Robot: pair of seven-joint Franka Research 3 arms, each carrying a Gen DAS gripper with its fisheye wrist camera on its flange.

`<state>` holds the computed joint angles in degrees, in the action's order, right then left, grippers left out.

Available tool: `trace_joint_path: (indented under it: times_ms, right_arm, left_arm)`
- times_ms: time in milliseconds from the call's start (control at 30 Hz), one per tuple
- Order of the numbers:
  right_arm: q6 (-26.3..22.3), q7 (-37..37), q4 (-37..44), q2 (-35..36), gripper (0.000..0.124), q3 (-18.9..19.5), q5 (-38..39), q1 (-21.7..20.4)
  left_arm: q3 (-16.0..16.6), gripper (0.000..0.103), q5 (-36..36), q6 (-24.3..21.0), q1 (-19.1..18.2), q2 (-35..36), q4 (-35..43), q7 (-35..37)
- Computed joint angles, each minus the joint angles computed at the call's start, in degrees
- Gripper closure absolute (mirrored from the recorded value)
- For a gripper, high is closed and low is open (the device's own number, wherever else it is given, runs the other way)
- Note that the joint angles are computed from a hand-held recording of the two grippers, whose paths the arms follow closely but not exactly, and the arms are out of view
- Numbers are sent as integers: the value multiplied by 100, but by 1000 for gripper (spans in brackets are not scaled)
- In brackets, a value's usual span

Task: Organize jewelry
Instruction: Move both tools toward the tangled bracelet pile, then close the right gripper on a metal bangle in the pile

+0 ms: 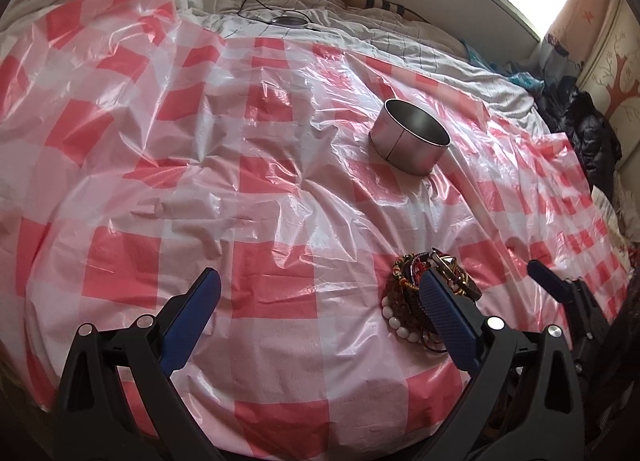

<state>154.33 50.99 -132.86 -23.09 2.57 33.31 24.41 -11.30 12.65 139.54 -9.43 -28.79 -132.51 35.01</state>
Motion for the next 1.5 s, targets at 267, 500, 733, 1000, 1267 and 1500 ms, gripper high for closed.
trace_joint_path:
  times_ms: [267, 500, 733, 1000, 1267, 1500]
  right_arm:
    - [-612, -273, 429, 414, 65, -101, 106, -61]
    - [-906, -419, 587, 600, 100, -43, 341, -135]
    - [-1844, -568, 788, 696, 118, -578, 2314, -265]
    - [-2684, -644, 680, 727, 118, -801, 4107, -814]
    - [-2710, -1085, 637, 630, 39, -491, 3543, -1011]
    - [-2175, -1560, 593, 499, 34, -303, 2896, -825]
  left_arm:
    - [33, 8, -69, 128, -37, 46, -15, 49]
    - [32, 8, -99, 153, -38, 77, -9, 76]
    - [26, 8, -106, 87, -59, 128, 38, 96]
    - [521, 8, -1279, -266, -698, 735, 501, 2058]
    - [829, 8, -3193, 62, -810, 955, 463, 3633]
    - [1107, 8, -5283, 576, -827, 1133, 306, 4579]
